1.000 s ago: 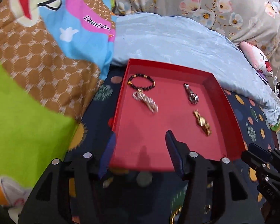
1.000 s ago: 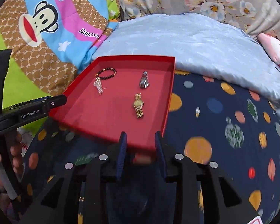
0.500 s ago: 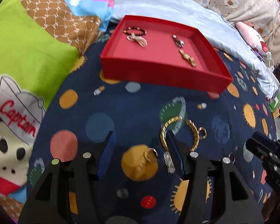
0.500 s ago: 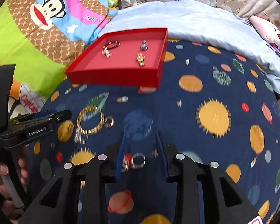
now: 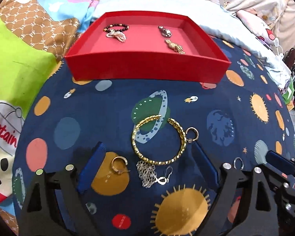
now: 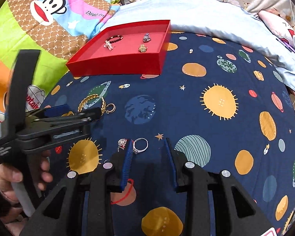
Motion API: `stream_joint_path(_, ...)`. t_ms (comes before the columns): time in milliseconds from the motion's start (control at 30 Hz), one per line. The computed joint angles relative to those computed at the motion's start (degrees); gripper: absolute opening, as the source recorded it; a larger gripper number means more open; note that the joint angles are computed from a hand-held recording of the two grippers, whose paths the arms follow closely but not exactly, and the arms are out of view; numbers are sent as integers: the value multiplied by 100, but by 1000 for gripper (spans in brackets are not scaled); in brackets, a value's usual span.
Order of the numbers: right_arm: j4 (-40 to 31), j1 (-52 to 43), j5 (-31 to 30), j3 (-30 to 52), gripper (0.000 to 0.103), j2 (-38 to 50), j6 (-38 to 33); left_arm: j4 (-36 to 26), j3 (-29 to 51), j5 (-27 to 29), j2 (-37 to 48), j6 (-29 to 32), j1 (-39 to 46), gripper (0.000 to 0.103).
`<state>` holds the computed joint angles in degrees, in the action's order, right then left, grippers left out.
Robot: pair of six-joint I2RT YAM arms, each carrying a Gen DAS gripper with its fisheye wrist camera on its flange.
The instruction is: Organize jewelry
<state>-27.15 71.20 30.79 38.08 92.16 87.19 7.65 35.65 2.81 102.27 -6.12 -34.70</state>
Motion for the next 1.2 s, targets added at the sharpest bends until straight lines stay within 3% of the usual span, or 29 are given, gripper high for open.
stream_joint_path(233, 101, -38, -60, -72, 34, 5, -8, 276, 30, -361, 235, 172, -208, 85)
stream_joint_path(467, 226, -89, -91, -60, 34, 65, -128, 228, 26, -219, 133, 275, -157, 57)
stream_joint_path(733, 288, -57, -127, -20, 34, 156, -136, -96, -125, 202, -281, 242, 96, 57)
stream_joint_path(1200, 679, -86, -308, -91, 34, 523, -185, -801, -862, 344, -1833, 333, 498, 57)
